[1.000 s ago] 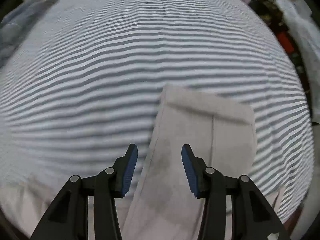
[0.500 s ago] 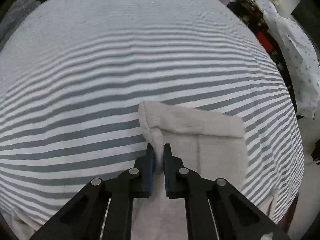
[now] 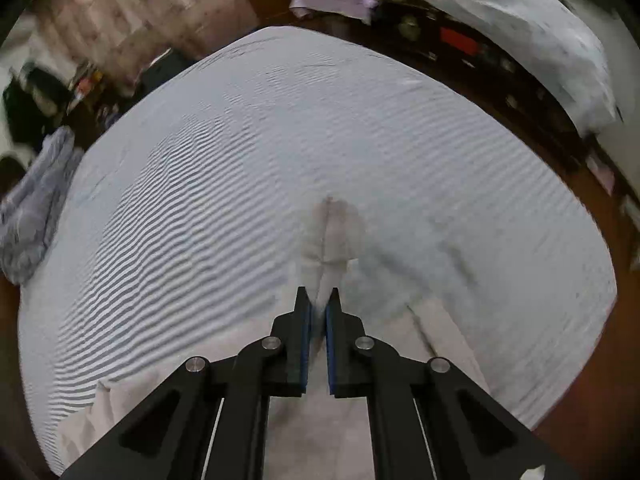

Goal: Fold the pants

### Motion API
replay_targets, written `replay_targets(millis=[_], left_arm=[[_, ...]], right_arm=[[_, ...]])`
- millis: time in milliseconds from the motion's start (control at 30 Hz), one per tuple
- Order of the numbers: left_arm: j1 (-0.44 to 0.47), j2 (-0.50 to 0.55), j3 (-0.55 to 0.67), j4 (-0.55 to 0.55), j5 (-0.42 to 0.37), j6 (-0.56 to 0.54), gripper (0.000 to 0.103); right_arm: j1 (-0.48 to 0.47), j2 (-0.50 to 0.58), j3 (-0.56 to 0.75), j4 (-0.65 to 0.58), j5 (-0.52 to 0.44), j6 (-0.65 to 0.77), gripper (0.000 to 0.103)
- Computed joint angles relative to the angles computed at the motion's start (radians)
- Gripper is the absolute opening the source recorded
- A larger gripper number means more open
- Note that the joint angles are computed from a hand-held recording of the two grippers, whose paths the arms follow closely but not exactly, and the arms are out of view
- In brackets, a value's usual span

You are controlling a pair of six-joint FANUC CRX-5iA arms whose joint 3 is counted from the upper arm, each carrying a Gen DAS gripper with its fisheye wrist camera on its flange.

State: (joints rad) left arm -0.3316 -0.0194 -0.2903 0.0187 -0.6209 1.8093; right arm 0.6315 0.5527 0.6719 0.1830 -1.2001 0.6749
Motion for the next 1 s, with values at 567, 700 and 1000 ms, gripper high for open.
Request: replay_targets(millis=[567,700,1000], left_arm=[[-0.036,-0.011,0.003,-0.057,-0.057,-0.075,0.011],[-0.036,0.001,0.005,-0.041,-0.07,-0.109,0.011],[-0.044,0.028,0.017,-0.044,-0.111,-0.127,0.011]], right_arm=[[-0.031,-0.306,-0.598,-0.033,0.229,-0.234,0.005],[-0.038,-0.308,-0.623,-0.065,0.226,-0.225,0.005],[-0.054,-0.255,-0.595,-0.086,0.178,-0.207,0.025]])
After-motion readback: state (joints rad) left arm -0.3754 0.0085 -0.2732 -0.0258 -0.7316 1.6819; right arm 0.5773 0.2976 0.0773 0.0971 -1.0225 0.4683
